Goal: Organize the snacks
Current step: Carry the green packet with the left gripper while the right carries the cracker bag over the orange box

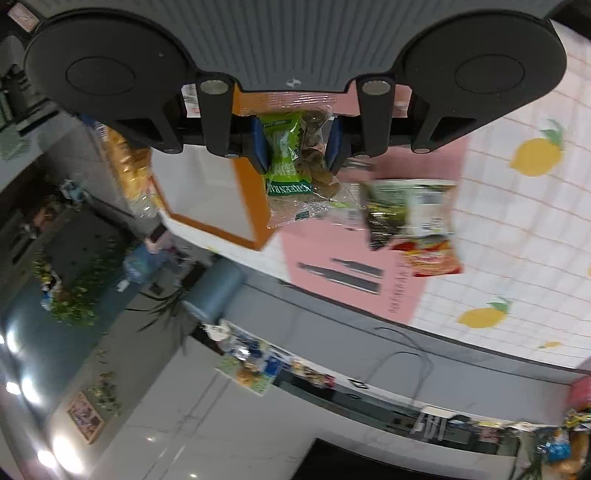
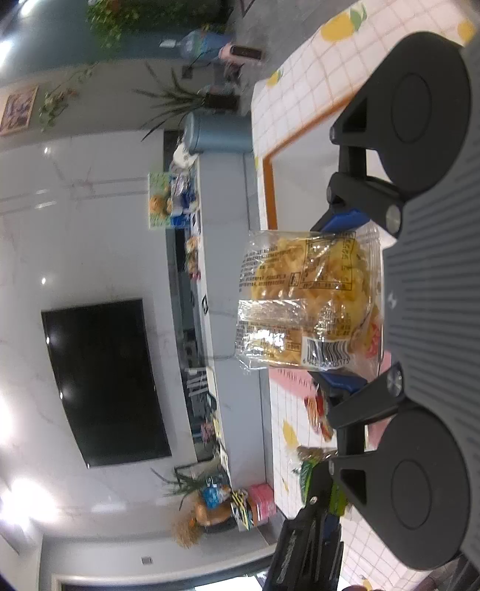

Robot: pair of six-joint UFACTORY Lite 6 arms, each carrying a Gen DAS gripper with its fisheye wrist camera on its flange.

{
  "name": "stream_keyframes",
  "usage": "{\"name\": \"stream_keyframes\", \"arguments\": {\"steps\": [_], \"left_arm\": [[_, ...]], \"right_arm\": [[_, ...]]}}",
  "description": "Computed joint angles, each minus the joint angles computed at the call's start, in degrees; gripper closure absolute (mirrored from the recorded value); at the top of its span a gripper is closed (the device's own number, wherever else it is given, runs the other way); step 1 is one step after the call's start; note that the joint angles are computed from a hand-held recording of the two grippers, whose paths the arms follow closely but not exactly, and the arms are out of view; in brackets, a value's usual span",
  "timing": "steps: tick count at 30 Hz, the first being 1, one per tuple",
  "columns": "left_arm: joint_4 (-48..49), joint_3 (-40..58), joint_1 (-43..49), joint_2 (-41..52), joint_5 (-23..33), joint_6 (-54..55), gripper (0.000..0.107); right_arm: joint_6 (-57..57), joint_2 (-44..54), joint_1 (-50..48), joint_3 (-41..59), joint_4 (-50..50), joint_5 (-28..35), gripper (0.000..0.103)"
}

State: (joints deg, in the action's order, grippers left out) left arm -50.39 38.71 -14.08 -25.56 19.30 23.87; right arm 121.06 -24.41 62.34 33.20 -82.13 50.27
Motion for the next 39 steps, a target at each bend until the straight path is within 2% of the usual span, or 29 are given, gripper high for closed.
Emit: {"name": "stream_keyframes", "arguments": {"steps": [5, 7, 9, 11, 13, 16, 26, 30, 32, 35, 37, 39], "left_arm": [[-8.0, 4.7, -6.0, 7.3, -2.7, 5.3, 0.07], [-11.5, 5.4, -8.0, 9.0, -3.3, 7.9, 0.07], [-16.5, 6.9, -9.1, 11.7, -3.2, 12.4, 0.07], [-17.7, 8.0, -10.5, 13.5, -4.0, 13.3, 0.07], [-17.7, 8.7, -11.7, 14.9, -4.8, 13.1, 0.07], [-17.4, 9.4, -12.1, 15.6, -4.7, 13.1, 0.07], [-15.4, 8.5, -10.1, 14.9, -3.7, 12.0, 0.071], [-13.4, 8.8, -10.1, 15.1, -3.6, 10.5, 0.071], [-12.0, 8.7, -10.3, 14.7, -4.2, 8.8, 0.071], [-11.2, 8.9, -10.1, 14.6, -3.8, 7.2, 0.071], [-9.0, 9.3, -10.7, 14.7, -4.2, 5.0, 0.071], [-6.9, 10.0, -11.6, 15.0, -4.6, 2.5, 0.071]], "right_arm": [[-6.4, -6.6, -9.1, -3.9, 5.3, -6.0, 0.034], [-7.4, -5.8, -14.3, -4.0, 5.5, -11.3, 0.034], [-9.5, -3.1, -20.4, -3.2, 6.5, -19.5, 0.034], [-11.6, 2.1, -25.3, -0.9, 9.1, -26.3, 0.034], [-14.9, 8.2, -28.4, 2.6, 13.0, -30.3, 0.034], [-20.4, 16.1, -29.8, 7.8, 18.1, -33.0, 0.034], [-27.5, 24.8, -33.2, 14.8, 27.3, -35.9, 0.033], [-30.4, 25.1, -36.6, 14.0, 35.1, -43.2, 0.026], [-24.6, 23.5, -36.7, 12.9, 30.6, -43.6, 0.023], [-9.2, 18.5, -36.4, 9.9, 16.1, -42.8, 0.019], [-7.7, 13.0, -35.9, 7.2, 14.7, -40.8, 0.019], [-11.3, 7.3, -33.3, 5.4, 16.9, -34.5, 0.017]]}}
